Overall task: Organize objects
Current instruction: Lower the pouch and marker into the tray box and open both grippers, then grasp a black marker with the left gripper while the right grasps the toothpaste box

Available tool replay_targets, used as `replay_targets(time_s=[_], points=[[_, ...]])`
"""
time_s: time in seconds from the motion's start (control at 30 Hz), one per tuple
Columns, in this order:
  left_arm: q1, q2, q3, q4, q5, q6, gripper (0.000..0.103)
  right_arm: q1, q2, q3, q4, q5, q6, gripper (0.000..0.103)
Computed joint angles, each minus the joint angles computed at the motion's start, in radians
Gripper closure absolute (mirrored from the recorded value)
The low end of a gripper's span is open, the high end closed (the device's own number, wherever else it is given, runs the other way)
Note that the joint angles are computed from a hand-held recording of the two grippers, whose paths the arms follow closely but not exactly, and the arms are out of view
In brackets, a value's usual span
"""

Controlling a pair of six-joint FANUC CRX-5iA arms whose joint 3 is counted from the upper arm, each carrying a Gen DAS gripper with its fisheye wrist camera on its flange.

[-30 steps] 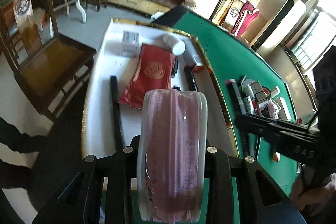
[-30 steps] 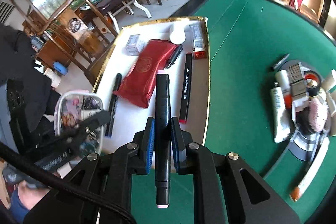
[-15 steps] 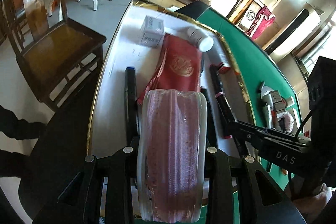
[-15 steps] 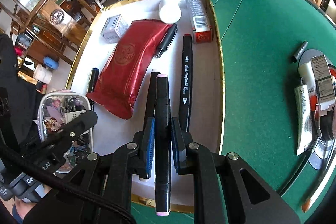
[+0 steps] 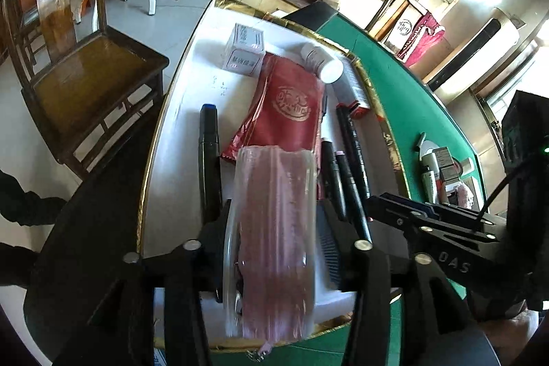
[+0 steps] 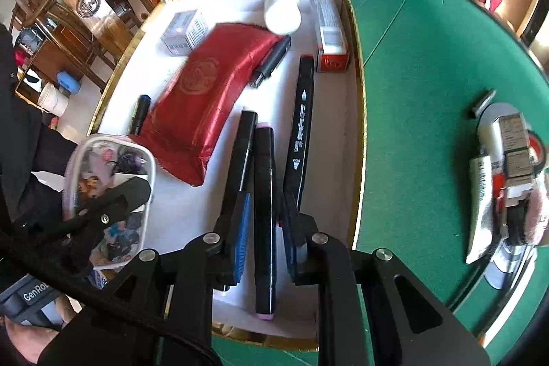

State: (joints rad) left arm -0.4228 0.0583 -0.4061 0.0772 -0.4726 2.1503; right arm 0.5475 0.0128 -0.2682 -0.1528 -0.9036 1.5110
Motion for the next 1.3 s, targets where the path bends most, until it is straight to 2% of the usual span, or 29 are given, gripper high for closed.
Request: replay_targets(time_s=[0.1,0.23,0.43,0.57,0.73,0.83,0.9,1.0,1.1,1.17,1.23,1.3], points=[[-0.007,-0.015,-0.010,0.012,0.012,0.004,0.050,-0.003,-0.034,-0.011,-0.013,0.002,0.006,0.078],[-0.020,-0.030,-0.016,0.027,0.021,0.007,0.050,-0.039,-0.088,-0.033,-0.045,-0.008,0.004,0.067],[-0.070,-0.061,-0.001,0.009,0.049,0.026,0.050,-0.131,-0.180,-0.096,-0.054,-0.008,-0.029,0.067],[-0.113,-0.054,0.045,-0.026,0.042,0.038,0.049,-0.294,-0.185,-0.111,-0.103,-0.041,-0.005,0.066],[-0.174,-0.018,0.114,-0.030,0.003,0.001,0.049,-0.486,-0.112,-0.069,-0.199,-0.104,0.064,0.067],[-0.220,0.032,0.191,-0.066,-0.046,0.005,0.049,-0.566,-0.078,-0.054,-0.212,-0.144,0.092,0.067],[-0.249,0.079,0.250,-0.063,-0.077,-0.015,0.049,-0.563,-0.100,-0.095,-0.107,-0.114,0.039,0.067],[-0.291,0.178,0.367,-0.065,-0.136,-0.056,0.049,-0.607,-0.141,-0.135,-0.039,-0.094,0.025,0.067],[-0.322,0.304,0.516,-0.046,-0.218,-0.115,0.049,-0.719,-0.174,-0.119,-0.124,-0.145,0.153,0.067],[-0.346,0.402,0.650,-0.070,-0.307,-0.123,0.049,-0.793,-0.197,-0.109,-0.173,-0.191,0.234,0.067],[-0.364,0.490,0.771,-0.096,-0.382,-0.125,0.049,-0.851,-0.204,-0.096,-0.204,-0.235,0.299,0.058],[-0.381,0.578,0.896,-0.117,-0.464,-0.135,0.049,-0.913,-0.211,-0.089,-0.217,-0.265,0.370,0.056]])
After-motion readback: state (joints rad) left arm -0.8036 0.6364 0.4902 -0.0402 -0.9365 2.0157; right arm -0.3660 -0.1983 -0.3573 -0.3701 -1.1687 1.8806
